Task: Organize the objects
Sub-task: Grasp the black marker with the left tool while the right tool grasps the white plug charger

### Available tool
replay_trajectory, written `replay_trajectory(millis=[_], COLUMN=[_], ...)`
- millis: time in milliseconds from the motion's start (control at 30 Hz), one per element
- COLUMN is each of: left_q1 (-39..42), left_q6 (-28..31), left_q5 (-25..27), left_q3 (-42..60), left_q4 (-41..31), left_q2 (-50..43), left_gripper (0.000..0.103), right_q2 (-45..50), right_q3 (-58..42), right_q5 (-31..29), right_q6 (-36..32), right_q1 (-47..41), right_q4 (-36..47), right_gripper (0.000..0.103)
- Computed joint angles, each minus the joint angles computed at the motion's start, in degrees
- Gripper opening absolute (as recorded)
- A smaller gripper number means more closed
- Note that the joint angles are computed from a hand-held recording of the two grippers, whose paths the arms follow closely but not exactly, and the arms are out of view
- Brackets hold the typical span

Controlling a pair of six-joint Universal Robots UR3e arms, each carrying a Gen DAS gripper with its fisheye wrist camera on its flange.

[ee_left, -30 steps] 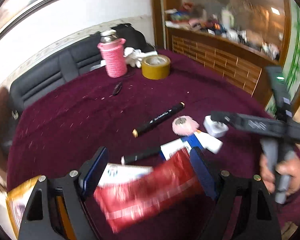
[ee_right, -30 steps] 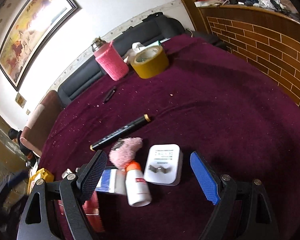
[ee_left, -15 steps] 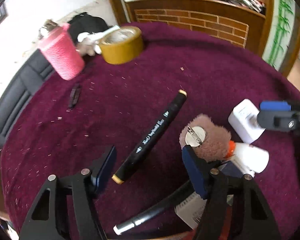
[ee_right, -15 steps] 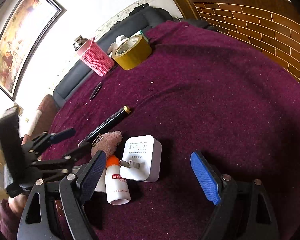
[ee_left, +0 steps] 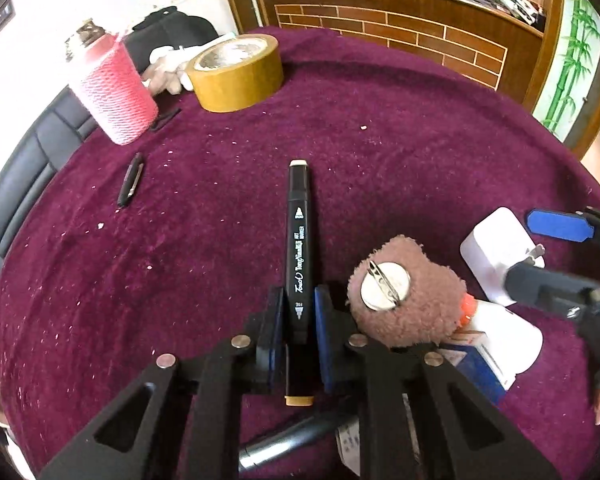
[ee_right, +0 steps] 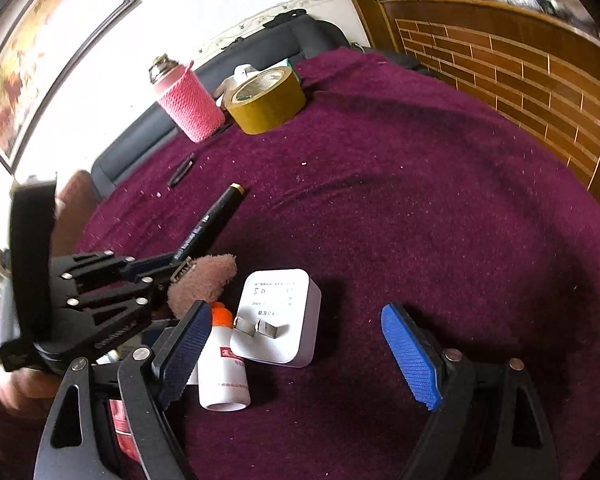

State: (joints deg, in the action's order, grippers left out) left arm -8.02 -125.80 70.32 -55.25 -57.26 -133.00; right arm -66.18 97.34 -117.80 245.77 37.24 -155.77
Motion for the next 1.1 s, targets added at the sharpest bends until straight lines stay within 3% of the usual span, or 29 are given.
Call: replay_trajectory(millis=[167, 267, 467, 533, 567, 600, 767, 867, 967, 1100], left_q1=[3.82, 7.06, 14.29, 17.78, 19.4, 21.57, 33.82, 42.27, 51.06, 63.98], left_q6=[-1.45, -0.27, 4.59, 6.64, 7.56, 8.87, 18.87, 27.93, 38.04, 55.64], left_q5=[-5.53, -9.08, -15.78, -18.74, -20.04, -21.85, -30.06, -33.29, -35.16, -36.74], left_q3=[-7.67, -16.09, -30.68, -35.58, -37.58, -39.43, -43.72, -42.85, -39.83, -30.46], left_q4=[1.53, 3.54, 2.86, 0.9, 0.2, -1.53, -17.57, -31.75, -46.11, -69.73], left_q2=[7.33, 14.77, 28.69, 34.43, 36.79, 39.52, 50.89, 55.68, 58.17, 56.85], left_gripper=[0.014, 0.014, 0.014, 0.014, 0.014, 0.014, 0.015, 0.015, 0.015, 0.015], right_q2=[3.01, 3.91, 4.26, 4.21, 4.49, 4.67, 3.82, 3.5, 2.84, 1.4], right_q3=[-6.18, -7.93, -9.01, -8.98, -9.22, -9.64, -7.02, -6.16, -5.72, -5.37], right_q5=[-2.75, -3.55, -3.98, -4.08, -3.75, -4.05, -4.79, -6.77, -6.78, -6.14], right_q6=[-1.51, -2.05, -2.27, -2.71, -3.75, -3.87, -3.76, -3.33, -2.63, 0.16], right_q1=[1.35, 1.65, 1.77, 2.02, 2.02, 2.25, 2.71, 3.65, 4.31, 6.86], right_q4=[7.75, 9.77, 11.69, 11.36, 10.96, 11.42, 7.1, 5.25, 4.13, 3.19], right_gripper=[0.09, 0.081, 0.078, 0.066, 0.045, 0.045, 0.045, 0.045, 0.045, 0.046])
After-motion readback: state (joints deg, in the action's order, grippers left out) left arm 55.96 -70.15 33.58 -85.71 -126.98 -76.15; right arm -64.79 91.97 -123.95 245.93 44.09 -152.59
